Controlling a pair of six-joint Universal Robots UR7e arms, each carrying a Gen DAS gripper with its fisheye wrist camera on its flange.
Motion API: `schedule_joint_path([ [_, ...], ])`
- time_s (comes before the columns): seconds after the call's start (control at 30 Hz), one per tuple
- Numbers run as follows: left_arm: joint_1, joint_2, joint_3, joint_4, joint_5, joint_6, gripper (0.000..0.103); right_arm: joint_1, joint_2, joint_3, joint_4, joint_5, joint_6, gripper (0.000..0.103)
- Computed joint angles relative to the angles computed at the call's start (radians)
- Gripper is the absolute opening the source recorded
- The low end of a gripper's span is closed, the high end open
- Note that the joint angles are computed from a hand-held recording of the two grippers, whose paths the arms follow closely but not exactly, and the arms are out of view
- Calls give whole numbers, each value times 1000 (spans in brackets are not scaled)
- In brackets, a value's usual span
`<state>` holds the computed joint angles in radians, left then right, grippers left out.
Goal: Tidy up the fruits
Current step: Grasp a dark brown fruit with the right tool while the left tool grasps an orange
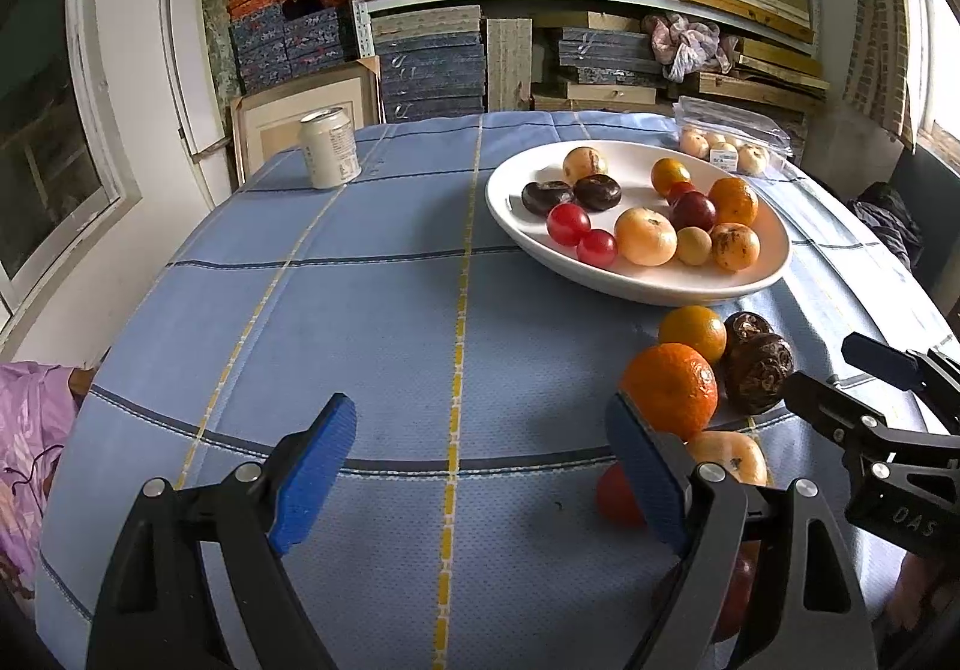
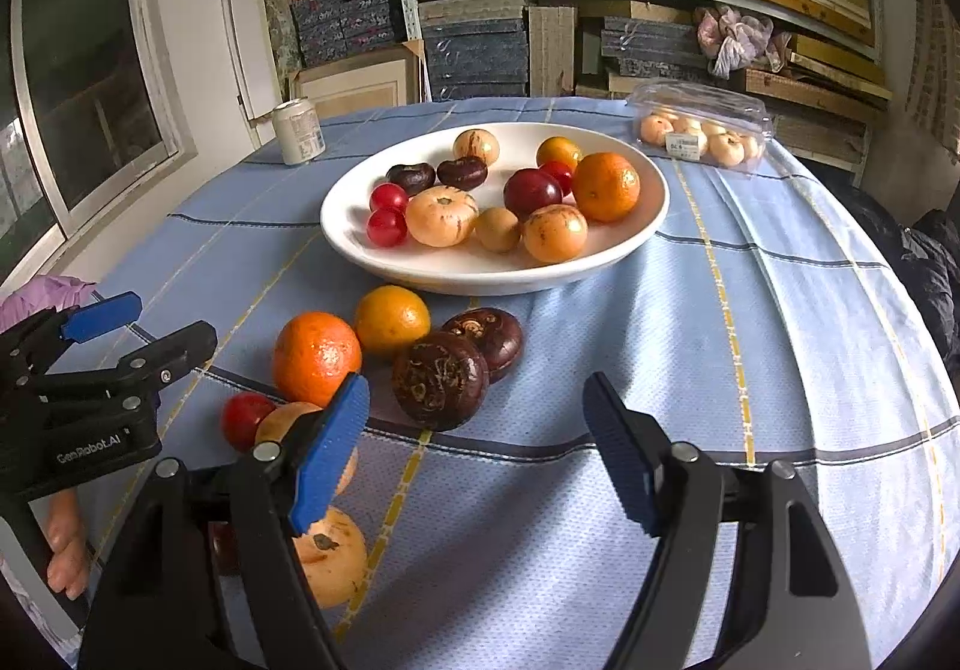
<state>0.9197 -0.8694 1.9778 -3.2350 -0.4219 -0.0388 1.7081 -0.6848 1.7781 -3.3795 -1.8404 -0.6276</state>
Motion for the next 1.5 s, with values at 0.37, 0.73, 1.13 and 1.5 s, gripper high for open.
schedule_joint_path([
  [0.37,1,0,0,3,2,-1,86,-1,-4,-1,10,-2,0,67],
  [0.73,3,7,0,1,13,6,86,10,12,-33,89,-20,6,54],
  [1.13,7,9,-3,31,22,-10,86,10,30,-82,196,-25,44,31],
  [1.5,7,12,-5,32,24,-6,86,9,33,-94,234,-23,59,32],
])
